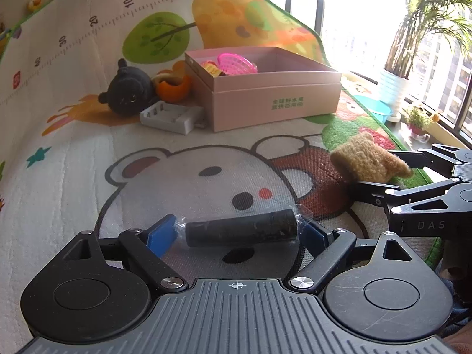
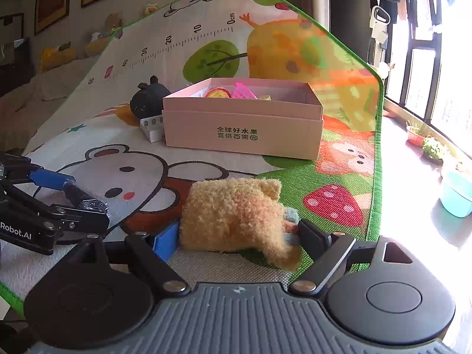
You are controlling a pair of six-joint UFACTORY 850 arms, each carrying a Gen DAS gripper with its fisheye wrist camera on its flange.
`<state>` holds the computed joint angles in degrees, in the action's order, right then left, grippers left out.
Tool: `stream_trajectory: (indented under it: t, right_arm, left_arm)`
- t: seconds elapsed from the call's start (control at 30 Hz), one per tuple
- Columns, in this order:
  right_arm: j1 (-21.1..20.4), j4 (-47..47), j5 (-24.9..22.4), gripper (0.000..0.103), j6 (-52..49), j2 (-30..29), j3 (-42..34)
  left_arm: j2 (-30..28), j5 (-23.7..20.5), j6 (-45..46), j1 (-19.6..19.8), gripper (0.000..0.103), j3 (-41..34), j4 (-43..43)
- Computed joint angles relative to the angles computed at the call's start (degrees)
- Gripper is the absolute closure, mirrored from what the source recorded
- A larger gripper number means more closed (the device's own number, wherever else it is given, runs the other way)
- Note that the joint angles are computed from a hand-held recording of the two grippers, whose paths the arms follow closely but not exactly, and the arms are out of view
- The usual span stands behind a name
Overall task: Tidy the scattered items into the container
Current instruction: 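Carry the black tube with the left tool while right tool lifts the tan plush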
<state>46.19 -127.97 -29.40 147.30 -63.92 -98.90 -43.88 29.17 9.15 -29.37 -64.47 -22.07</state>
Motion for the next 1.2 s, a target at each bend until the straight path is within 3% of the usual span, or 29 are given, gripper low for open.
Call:
stream_trajectory:
  t: [0.1, 0.37, 0.6, 0.73, 0.9, 1.1, 1.2]
  right_arm:
    - [-0.2, 4.1, 1.9, 0.01, -3.5, -0.3, -1.4]
    - [-0.9, 16.1, 7.5, 0.009, -16.0, -1.2, -5.6]
    - [-0.4, 26.2, 8.3, 0.01, -30.5, -1.7, -8.1]
    - [-0.4, 21.2, 9.2, 0.01, -26.3, 0.5, -4.9]
    - [0.0, 15.2, 6.4, 0.006, -20.7, 2.7, -1.6]
    - [-1.9, 21.2, 11.4, 0.005, -21.7, -0.9, -7.6]
    - [-2.2, 27.6, 12.4, 0.007, -27.1, -3.1, -10.8]
  left_arm:
    - [0.0, -0.2, 1.0, -0.2, 0.011, -0.1, -1.2]
    - [0.4, -0.6, -0.2, -0.5, 0.011, 0.5, 0.2]
    - [0.6, -0.6, -0.4, -0.6, 0.01, 0.7, -0.4]
    - [0.6, -0.6, -0.2, -0.8, 0.01, 0.7, -0.9]
    - [0.7, -0.3, -1.1, -0.7, 0.009, 0.8, -0.3]
    - [0.6, -0.1, -1.9, -0.7, 0.008, 0.9, 0.4]
    - [0.8, -0.1, -2.9, -0.5, 0.008, 1.1, 1.0]
